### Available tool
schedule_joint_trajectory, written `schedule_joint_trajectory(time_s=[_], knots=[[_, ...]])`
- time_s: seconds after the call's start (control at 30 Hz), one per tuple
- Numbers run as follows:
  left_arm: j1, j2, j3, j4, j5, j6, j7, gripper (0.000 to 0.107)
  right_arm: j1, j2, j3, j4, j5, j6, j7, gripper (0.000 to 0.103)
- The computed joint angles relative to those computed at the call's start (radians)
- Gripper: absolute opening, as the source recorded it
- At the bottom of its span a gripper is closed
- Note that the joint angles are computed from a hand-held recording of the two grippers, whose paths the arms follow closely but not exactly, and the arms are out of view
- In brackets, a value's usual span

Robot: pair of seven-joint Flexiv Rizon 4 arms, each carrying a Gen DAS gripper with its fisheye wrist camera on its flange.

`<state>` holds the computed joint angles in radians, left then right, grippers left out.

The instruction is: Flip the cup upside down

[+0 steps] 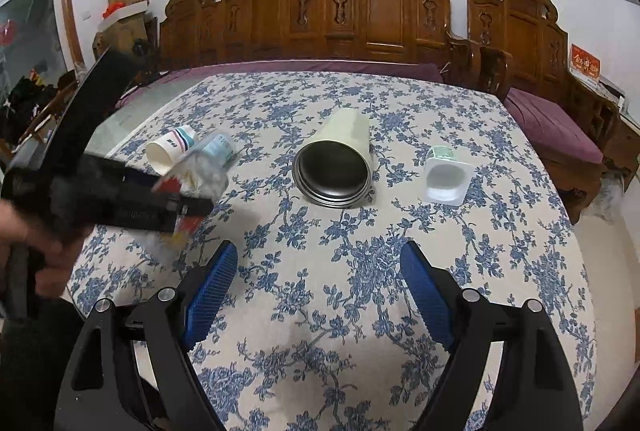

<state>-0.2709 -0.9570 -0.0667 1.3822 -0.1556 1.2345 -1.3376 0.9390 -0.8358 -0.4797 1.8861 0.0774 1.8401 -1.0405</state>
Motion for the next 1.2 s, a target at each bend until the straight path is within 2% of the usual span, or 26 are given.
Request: schedule_joint_trajectory(time_s=[0.17, 0.43, 0.73, 0.9, 0.97, 1.03, 1.13, 1.2], knots=[[0.005, -0.005, -0.019, 0.052, -0.006, 0.035, 0.007, 0.055, 0.027, 0.018, -0.014, 0.03, 0.01, 0.003, -0.006, 0.085], [-0.004, -0.041, -0.011, 0.041, -0.005, 0.033, 0.006, 0.056, 0.051, 0.032, -0.026, 0.053, 0.005, -0.02, 0.001, 0.085], [0.11, 0.053, -0.149, 0.226, -0.047, 0.239, 0.099, 0.056, 0.062, 0.047, -0.038, 0.046, -0.018, -0.045, 0.039, 0.085], [0.201, 0.109, -0.214, 0.35, -0.052, 0.398, 0.119, 0.071, 0.042, 0.045, -0.014, 0.0, -0.06, -0.078, 0.071, 0.085], [0.23, 0.119, -0.229, 0.378, -0.047, 0.448, 0.112, 0.086, 0.019, 0.041, 0.013, -0.028, -0.085, -0.098, 0.09, 0.085], [0.255, 0.124, -0.235, 0.404, -0.038, 0.503, 0.091, 0.093, -0.004, 0.036, 0.041, -0.056, -0.113, -0.121, 0.112, 0.085], [0.309, 0.122, -0.265, 0.43, 0.0, 0.545, 0.08, 0.095, -0.073, 0.026, 0.128, -0.119, -0.169, -0.177, 0.146, 0.082], [0.302, 0.114, -0.235, 0.433, 0.02, 0.586, 0.07, 0.095, -0.124, 0.015, 0.193, -0.163, -0.203, -0.219, 0.165, 0.082]])
